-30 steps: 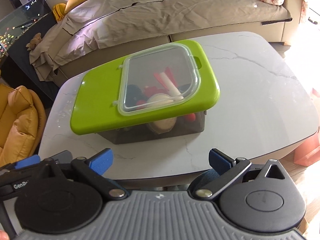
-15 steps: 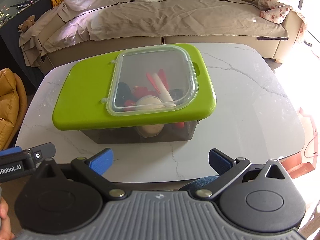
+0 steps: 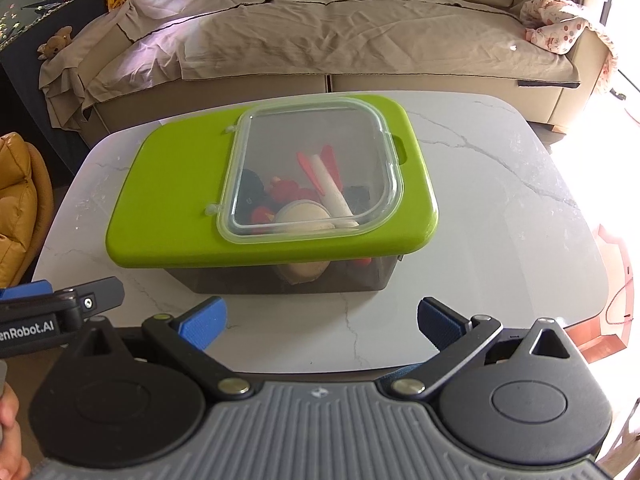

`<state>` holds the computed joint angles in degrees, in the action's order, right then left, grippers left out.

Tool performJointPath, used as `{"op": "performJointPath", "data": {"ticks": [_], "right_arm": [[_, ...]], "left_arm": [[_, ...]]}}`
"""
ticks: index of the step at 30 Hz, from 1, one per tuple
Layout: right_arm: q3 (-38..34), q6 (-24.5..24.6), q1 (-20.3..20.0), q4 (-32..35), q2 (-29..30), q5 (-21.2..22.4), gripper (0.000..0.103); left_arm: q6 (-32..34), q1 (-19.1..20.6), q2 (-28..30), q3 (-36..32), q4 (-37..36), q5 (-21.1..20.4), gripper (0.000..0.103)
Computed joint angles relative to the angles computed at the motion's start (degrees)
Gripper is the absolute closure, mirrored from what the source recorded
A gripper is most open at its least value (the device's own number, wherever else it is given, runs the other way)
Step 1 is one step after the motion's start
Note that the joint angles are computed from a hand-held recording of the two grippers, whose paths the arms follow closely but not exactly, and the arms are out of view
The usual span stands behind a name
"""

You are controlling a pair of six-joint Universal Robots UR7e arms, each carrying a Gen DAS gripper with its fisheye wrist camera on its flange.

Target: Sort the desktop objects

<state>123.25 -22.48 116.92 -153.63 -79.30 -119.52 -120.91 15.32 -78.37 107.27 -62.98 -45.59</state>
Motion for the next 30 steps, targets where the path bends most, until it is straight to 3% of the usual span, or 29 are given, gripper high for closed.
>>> {"op": "performJointPath", "data": {"ticks": [22,30], "right_arm": [[-2.9,0.8,0.6,0.0,4.7,-1.3,0.0],[-2.6,1.1,0.9,-1.1,5.5,-1.8,0.0]], "left_arm": [[2.5,2.8,-2.9,1.0,-1.4,1.0,0.0],[3.5,2.8,-5.1,4.7,-6.2,1.0,0.0]]}}
